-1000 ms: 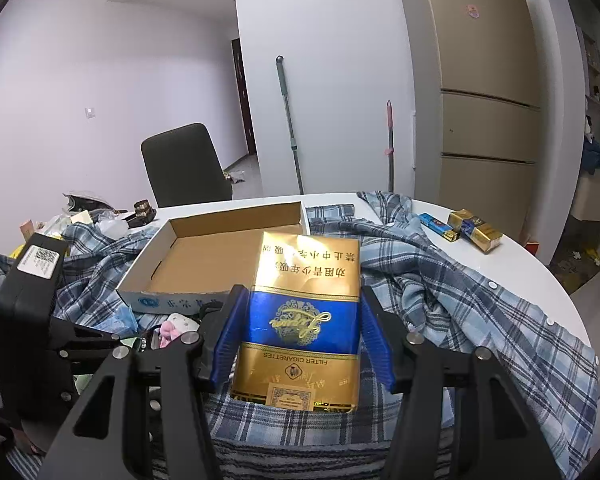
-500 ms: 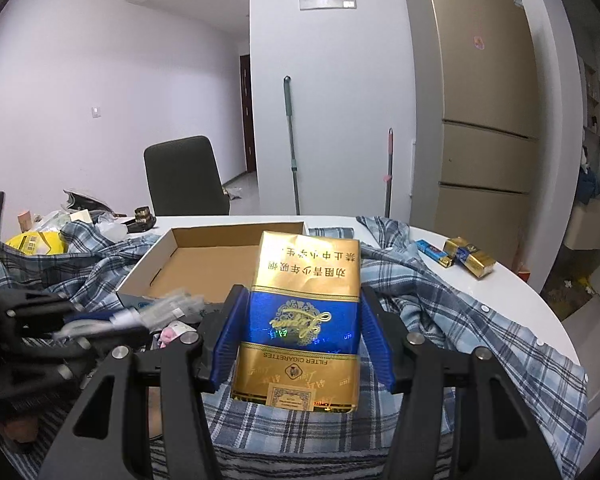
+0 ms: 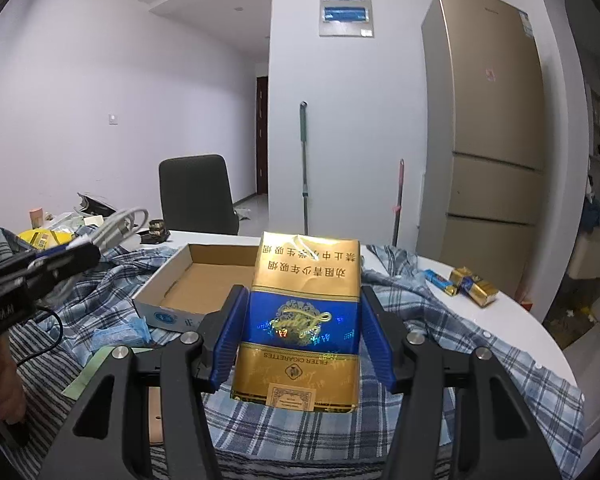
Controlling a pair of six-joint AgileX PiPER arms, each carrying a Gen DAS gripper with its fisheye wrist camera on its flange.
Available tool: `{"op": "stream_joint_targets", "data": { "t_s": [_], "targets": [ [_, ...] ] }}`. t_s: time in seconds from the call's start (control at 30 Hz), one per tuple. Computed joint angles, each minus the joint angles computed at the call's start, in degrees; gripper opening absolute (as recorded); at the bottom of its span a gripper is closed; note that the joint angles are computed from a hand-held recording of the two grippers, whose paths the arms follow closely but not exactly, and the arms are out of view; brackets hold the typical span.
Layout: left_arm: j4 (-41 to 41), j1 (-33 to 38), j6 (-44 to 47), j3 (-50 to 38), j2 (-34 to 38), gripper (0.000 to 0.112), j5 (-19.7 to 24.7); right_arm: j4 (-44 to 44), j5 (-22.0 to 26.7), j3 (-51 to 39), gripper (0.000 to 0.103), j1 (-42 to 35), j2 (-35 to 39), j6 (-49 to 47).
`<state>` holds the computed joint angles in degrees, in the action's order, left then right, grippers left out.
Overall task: Organize soft objects
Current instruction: 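Lower the cigarette pack and white cable into the box and open both grippers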
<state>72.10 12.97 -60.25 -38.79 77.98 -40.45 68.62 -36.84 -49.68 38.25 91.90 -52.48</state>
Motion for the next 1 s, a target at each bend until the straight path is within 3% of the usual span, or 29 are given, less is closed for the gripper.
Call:
{"op": "stream_joint_targets", "data": {
  "t_s": [0.2,0.3,0.37,0.5,0.57,0.63,0.7,0.87,1.0],
  "targets": [
    [-8.67,-1.78,5.32,-2.25,1.01,0.019,2.64,2.6,-2.42,-2.25,0.055,2.37,-0.6,-4.89],
    [-22.79,-5.6,17.98,-3.96,2.71,0.019,4.94,4.51,-0.61,-6.52,0.055,2.08,-0.53,-11.22],
    [-26.79,-6.75,19.52,-7.54,5.36,0.019,5.84,5.03,0.46,-10.02,0.055,1.21,0.31,-13.25],
    [-29.92,-9.61,18.88,-15.44,10.36,0.019,10.91,4.77,1.15,-18.93,0.055,-0.77,5.11,-16.33],
    [-37.94,-11.43,26.92,-18.07,13.67,0.019,11.8,1.77,-3.06,-22.67,0.055,-0.92,9.35,-15.3],
    [-43.65,-12.19,31.93,-19.86,16.48,0.019,12.49,0.3,-2.68,-26.32,0.055,-2.53,13.46,-13.56],
    [-41.21,-11.74,28.11,-22.36,19.81,0.019,13.75,-1.52,0.87,-28.45,0.055,-4.54,16.07,-11.1],
    [-36.3,-10.83,23.09,-25.92,24.39,0.019,15.35,-11.39,3.61,-28.45,0.055,-7.16,21.07,-0.68],
    [-36.76,-10.79,24.55,-27.53,25.99,0.019,16.28,-3.83,9.11,-31.6,0.055,-9.01,23.99,-5.67]
  ]
}}
